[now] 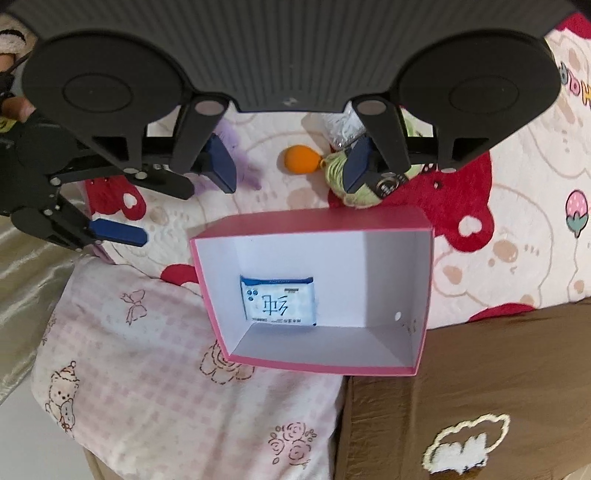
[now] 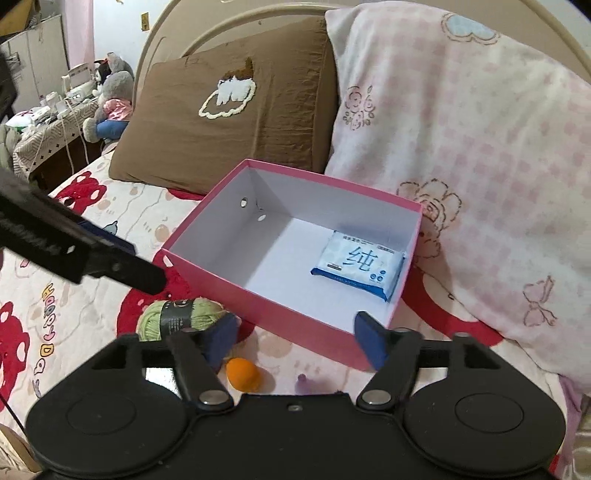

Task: Organize objects
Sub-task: 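Withdraw the left tool from the box toward the white tissue pack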

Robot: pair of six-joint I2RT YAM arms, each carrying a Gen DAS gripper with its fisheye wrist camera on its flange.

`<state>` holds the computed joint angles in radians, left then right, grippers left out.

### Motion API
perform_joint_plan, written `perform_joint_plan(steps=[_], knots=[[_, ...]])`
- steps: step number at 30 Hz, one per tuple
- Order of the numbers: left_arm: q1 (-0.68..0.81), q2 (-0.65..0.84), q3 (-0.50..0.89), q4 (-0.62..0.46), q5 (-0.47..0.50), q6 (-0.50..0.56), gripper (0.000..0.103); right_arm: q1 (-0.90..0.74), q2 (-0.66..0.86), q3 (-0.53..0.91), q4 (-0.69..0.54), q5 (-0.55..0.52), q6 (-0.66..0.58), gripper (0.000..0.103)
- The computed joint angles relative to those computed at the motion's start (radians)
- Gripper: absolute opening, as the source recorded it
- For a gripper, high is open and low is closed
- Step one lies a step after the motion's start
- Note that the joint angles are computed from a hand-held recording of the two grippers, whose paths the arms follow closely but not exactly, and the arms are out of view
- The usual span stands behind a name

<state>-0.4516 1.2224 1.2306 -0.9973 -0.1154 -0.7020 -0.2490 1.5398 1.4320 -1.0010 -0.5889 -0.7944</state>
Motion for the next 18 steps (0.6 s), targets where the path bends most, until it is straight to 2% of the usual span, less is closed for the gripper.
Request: perform_joint_plan(steps=[3,5,11,18], knots=[[-0.021,-0.020,-0.025,-0.015,0.008,-0.035,0.067,-0.021,0.000,0.021,-0.063,-0.017,-0.028,0.087],[-0.032,-0.035,-0.045,-0.015,0.021,-0.044,0.071,-0.036,-0.015,0.016,-0.088,-0.028,-0.058,0.087],[-0.100,-0.083,-0.078,-0.054,-0.030,-0.107,0.084,-0.063,-0.048,-0.002,-0.155,-0.023,-0.134,0.087],[-0.138,-0.141,-0.127,-0.069,-0.029,-0.183,0.086,-0.103,-0.070,-0.034,-0.249,-0.058,-0.270,0.087]])
